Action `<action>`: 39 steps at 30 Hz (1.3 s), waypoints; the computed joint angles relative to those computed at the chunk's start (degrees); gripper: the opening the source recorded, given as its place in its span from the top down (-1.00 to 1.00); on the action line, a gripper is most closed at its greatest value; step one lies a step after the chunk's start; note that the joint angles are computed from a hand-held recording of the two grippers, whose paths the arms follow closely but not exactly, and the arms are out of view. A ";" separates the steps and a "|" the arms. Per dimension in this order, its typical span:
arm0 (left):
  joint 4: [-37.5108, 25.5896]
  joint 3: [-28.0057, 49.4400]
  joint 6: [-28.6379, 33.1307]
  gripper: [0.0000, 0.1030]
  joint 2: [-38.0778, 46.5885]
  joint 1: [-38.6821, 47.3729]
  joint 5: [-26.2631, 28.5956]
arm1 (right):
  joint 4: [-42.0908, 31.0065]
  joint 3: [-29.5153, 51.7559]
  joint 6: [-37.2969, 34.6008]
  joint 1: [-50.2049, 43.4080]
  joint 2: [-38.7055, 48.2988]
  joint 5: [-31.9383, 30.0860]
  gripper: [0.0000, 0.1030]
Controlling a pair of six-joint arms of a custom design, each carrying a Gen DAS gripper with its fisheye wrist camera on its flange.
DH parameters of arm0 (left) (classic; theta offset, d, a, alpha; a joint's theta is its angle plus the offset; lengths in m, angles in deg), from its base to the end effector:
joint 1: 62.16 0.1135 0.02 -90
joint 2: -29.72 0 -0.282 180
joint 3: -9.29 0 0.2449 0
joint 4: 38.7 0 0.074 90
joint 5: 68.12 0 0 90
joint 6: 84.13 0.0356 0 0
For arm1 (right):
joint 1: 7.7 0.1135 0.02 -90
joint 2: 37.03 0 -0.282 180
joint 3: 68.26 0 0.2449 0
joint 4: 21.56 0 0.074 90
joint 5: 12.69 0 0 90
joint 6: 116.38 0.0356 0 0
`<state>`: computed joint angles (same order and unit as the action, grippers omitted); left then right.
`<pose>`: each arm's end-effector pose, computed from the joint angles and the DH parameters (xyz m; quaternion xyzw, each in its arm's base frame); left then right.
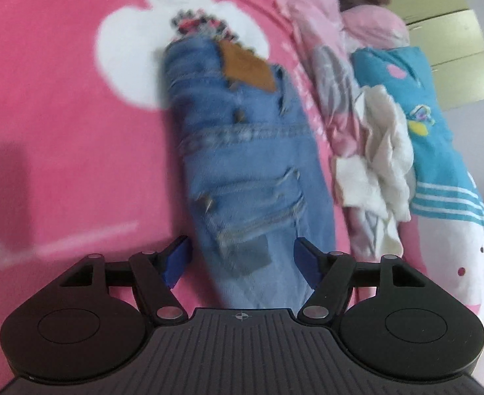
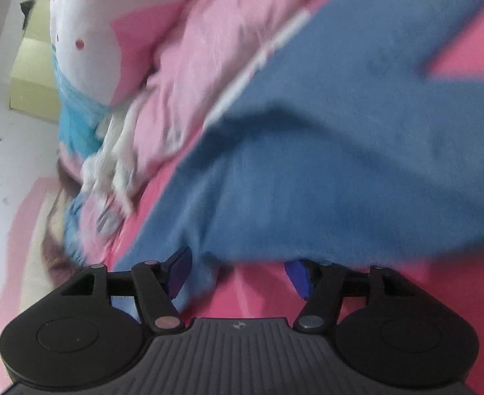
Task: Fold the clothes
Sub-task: 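Open the right gripper to release the folded leg onto the jeans, then pinch the folded jeans edge with the right gripper while the left gripper holds the waistband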
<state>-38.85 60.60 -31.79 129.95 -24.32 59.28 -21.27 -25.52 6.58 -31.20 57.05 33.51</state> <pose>0.2486 0.1657 0.1291 -0.4547 0.7703 -0.2999 0.3316 0.2443 -0.0794 0.1260 0.3042 0.8295 0.3760 0.2793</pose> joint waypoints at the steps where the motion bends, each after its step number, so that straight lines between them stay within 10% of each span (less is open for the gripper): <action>1: 1.86 0.36 -0.68 -0.33 1.21 -0.26 -0.42 | 3.67 0.20 3.20 -0.05 2.10 0.06 -0.26; 7: 7.64 3.40 -1.00 -0.33 6.63 -2.23 -1.11 | 18.23 1.23 11.81 1.90 9.27 3.24 -0.26; 12: 11.53 0.47 2.46 0.08 5.30 -4.59 -6.83 | 27.60 0.69 10.95 5.00 12.57 8.47 -0.21; 17: 13.56 -1.89 2.49 0.54 3.44 -5.96 -11.70 | 28.56 2.33 10.04 5.53 15.09 10.28 0.68; 23: 10.67 -2.75 1.64 0.72 -0.67 -1.69 -5.56 | 29.36 -1.76 10.44 2.45 10.93 5.12 0.79; 32: -3.84 -6.21 11.51 0.73 -12.51 10.70 2.33 | 11.24 -8.45 5.22 -0.51 -9.00 -0.67 0.79; 39: -33.29 0.32 35.56 0.73 -16.44 29.05 10.53 | -28.37 -11.09 -16.06 -13.40 -28.15 -12.87 0.79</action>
